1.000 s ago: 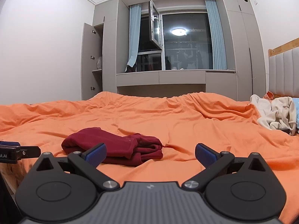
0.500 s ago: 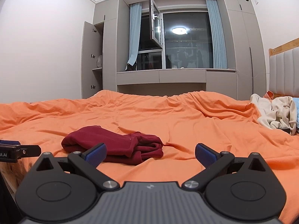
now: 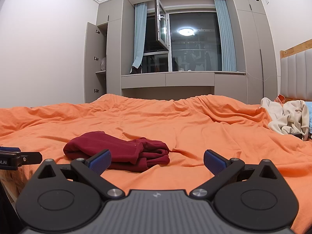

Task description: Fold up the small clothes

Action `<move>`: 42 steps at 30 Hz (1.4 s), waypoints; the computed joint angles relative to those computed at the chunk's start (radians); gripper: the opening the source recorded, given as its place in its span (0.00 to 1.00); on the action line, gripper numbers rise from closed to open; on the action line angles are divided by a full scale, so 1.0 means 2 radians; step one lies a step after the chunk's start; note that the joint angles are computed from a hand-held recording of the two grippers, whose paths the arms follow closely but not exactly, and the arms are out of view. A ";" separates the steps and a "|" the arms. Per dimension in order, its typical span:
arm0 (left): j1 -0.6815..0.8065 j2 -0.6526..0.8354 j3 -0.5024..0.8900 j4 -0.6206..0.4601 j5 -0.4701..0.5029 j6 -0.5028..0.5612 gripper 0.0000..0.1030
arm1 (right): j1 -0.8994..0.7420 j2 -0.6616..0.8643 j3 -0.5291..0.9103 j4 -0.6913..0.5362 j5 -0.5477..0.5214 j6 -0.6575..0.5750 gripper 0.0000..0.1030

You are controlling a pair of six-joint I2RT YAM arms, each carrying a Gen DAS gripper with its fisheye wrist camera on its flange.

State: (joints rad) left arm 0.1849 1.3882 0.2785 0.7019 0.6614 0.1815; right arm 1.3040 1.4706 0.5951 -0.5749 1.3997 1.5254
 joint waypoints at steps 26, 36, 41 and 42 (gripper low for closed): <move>0.000 -0.001 0.000 -0.002 -0.001 0.001 0.99 | 0.001 0.004 0.001 0.000 -0.002 0.003 1.00; -0.001 0.001 0.000 0.000 -0.002 0.001 0.99 | 0.001 0.004 0.002 -0.002 -0.002 0.004 1.00; 0.000 0.000 0.000 -0.002 -0.002 0.001 0.99 | 0.001 0.004 -0.001 0.008 -0.004 -0.003 1.00; 0.000 0.000 0.001 -0.002 -0.001 0.001 0.99 | 0.000 0.005 -0.003 0.016 -0.004 -0.009 1.00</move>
State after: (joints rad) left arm 0.1842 1.3876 0.2796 0.6979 0.6584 0.1843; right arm 1.3038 1.4809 0.5886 -0.5420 1.3909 1.5071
